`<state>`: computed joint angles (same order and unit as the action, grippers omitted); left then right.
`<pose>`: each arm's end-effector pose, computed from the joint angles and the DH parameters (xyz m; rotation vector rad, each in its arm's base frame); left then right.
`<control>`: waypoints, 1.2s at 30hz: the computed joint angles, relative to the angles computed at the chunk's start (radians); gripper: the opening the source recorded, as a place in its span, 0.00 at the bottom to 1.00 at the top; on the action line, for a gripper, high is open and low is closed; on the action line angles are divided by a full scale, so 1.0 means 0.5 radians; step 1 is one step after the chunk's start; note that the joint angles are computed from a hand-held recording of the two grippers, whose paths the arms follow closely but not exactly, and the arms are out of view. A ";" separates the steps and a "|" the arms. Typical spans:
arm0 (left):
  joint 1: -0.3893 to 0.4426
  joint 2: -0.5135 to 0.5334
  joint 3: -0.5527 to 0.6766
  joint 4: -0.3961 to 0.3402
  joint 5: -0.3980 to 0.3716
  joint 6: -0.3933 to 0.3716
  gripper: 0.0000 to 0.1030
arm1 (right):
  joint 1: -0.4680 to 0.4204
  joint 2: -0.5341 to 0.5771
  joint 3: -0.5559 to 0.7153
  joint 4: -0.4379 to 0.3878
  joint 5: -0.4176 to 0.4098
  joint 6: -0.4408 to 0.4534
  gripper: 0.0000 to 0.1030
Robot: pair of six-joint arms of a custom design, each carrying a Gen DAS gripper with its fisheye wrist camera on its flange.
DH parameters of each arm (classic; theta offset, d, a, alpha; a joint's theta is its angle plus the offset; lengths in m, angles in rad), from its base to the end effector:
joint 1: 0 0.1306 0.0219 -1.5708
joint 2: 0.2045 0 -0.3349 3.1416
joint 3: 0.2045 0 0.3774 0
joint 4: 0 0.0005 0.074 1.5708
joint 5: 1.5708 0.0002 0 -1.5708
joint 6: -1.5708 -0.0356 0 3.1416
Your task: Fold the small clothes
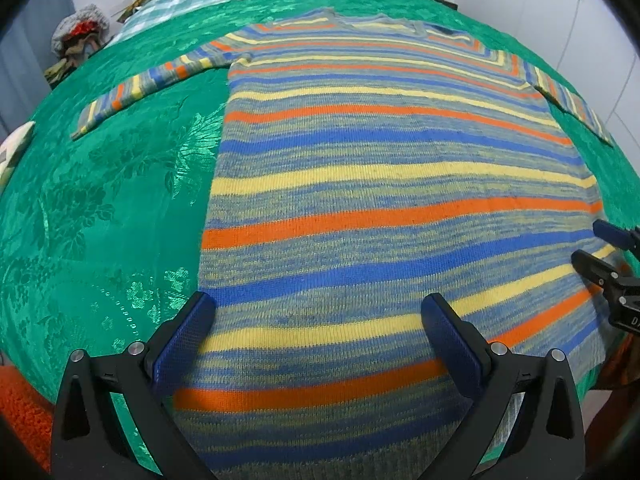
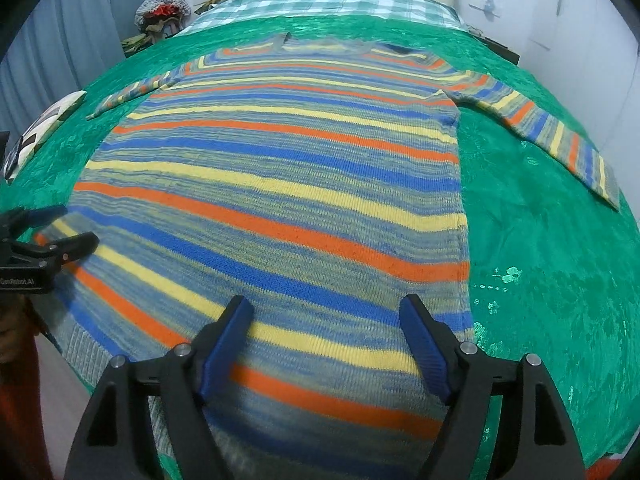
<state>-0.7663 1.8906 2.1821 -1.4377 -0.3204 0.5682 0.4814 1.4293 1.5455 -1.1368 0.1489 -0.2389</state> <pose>0.4363 -0.4051 0.4307 0.1679 2.6103 -0.0169 0.4235 0.2147 0.4154 -0.2576 2.5626 0.0764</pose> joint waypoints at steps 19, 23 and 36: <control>-0.038 -0.106 -0.005 -0.011 -0.093 -0.051 0.99 | -0.314 -0.044 0.232 -0.307 -0.540 -0.232 0.86; -0.034 -0.258 -0.139 0.192 -0.195 -0.040 0.99 | -0.823 -0.041 0.360 -0.097 -0.632 -0.469 0.86; 0.065 -0.171 -0.083 0.098 -0.195 0.145 0.99 | -1.419 0.664 0.912 -0.195 -1.066 -0.951 0.67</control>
